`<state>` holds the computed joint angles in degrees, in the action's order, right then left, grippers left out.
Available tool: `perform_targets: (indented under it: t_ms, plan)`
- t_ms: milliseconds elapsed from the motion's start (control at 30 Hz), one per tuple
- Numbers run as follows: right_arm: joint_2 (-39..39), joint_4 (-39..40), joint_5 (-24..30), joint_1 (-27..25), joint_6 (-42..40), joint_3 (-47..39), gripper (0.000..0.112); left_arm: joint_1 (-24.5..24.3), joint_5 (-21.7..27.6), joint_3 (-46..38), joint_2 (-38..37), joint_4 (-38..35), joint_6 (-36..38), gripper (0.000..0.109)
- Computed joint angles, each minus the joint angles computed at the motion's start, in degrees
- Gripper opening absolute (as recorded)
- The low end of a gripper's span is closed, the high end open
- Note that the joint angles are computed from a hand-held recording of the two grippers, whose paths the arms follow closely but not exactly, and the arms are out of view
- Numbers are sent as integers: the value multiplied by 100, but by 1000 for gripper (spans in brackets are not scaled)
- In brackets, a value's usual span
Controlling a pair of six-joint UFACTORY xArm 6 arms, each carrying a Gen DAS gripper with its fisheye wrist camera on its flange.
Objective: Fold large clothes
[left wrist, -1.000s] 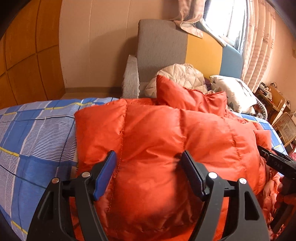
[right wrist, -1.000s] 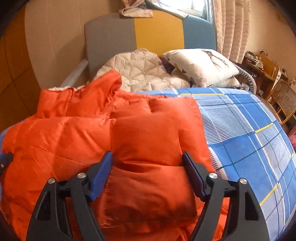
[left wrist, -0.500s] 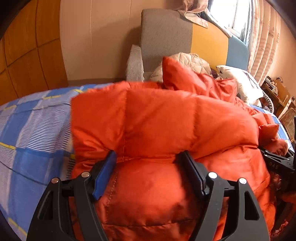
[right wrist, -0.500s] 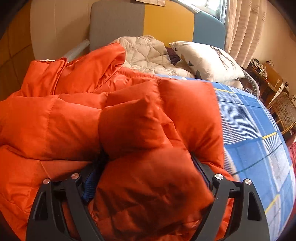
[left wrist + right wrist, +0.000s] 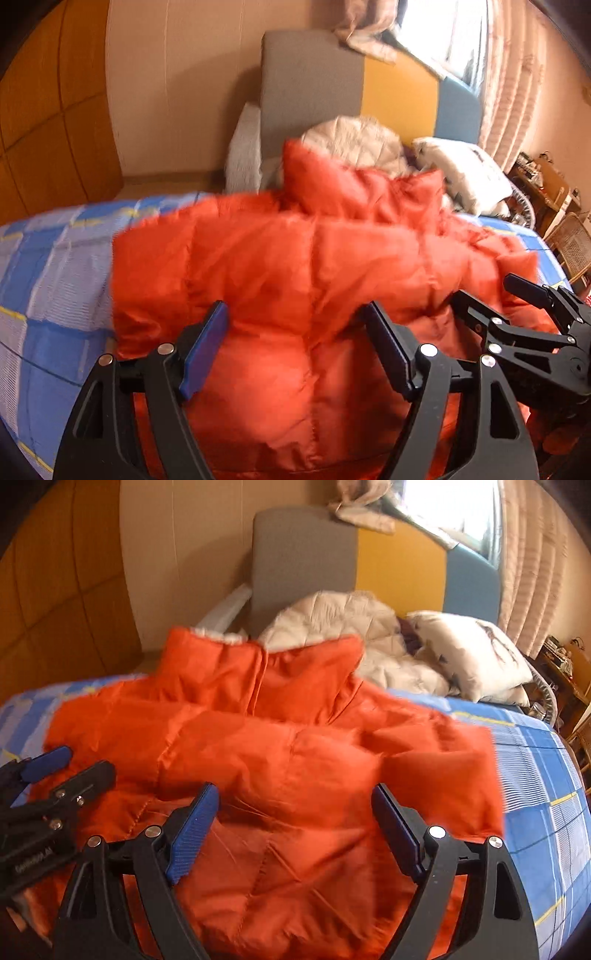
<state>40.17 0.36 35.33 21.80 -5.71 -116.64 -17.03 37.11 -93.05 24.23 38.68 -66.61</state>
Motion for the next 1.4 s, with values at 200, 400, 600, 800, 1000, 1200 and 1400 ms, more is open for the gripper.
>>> perform_targets:
  t_ms: [200,400,600,800,1000,1200,1400]
  plan:
    - [334,-186,32,20,148,-154,89,16,-116,52,134,84,-2,77]
    - [294,15,536,-58,-6,-365,90,-90,-18,518,-404,340,-422,83]
    - [-1302,1143,317,-432,-1053,1505,90,-394,-41,1836,-1732,888,-986,85]
    - [-2785,1426,775,-1254,-1751,3138,90,-813,37,3754,-3504,1079,-1499,85]
    - [-3958,1497,1237,-2317,-2338,4527,90,-1353,390,5623,-5380,575,-1896,83]
    - [-4706,2457,1978,-3049,-3035,5418,76,-1933,516,6730,-6612,185,-2626,71]
    - [-4937,3016,2330,-3128,-3471,5758,42,-2198,-12,7079,-6641,155,-3082,47]
